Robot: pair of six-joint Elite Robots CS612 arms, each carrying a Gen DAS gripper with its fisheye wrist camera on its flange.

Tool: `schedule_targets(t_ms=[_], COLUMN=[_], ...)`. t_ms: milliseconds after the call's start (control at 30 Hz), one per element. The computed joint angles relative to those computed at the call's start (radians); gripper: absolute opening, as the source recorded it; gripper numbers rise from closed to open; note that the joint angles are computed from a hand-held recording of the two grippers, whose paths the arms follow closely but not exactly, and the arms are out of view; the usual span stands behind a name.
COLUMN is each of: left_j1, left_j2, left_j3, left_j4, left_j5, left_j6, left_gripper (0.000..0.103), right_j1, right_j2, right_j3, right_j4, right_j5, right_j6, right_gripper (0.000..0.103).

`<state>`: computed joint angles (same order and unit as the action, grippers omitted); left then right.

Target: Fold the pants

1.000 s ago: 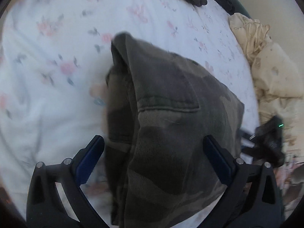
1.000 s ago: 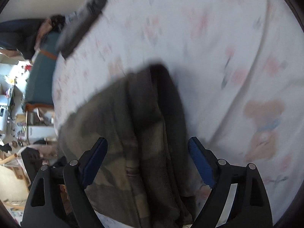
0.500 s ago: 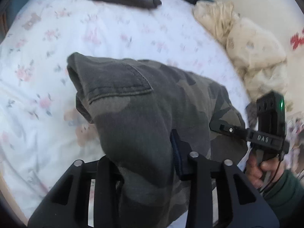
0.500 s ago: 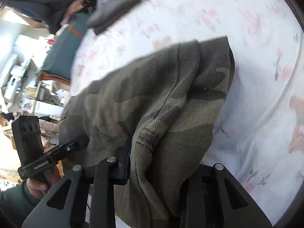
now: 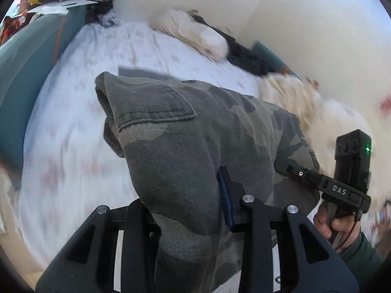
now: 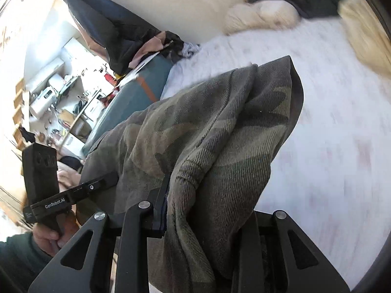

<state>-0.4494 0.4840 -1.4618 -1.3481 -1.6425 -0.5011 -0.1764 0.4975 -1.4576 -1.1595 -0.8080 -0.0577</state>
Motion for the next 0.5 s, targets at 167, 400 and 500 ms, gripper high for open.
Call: schedule_targets(t_ms=[167,400,500], left_j1=[0.043,0.053,0.044], left_j2=[-0.106,-0.121,-0.049], left_j3=[0.306,0.469,0.358], left_j4=[-0.215,-0.283,-0.378], left_j5=[0.133,0.327,0.372], left_j6=[0.021,0.058,0.069], left_gripper=[0.019,0.063,0.069], right_j1=[0.049,0.121,0.104], right_j2=[-0.149,-0.261,-0.227], right_j3=[0.376,0.716,0.663], right_j4=[-0.278,-0.463,-0.476], right_j5=[-0.124,-0.656,-0.641], right_j6=[-0.002,-0.135,-0.068], right_gripper=[0.030,0.063,0.080])
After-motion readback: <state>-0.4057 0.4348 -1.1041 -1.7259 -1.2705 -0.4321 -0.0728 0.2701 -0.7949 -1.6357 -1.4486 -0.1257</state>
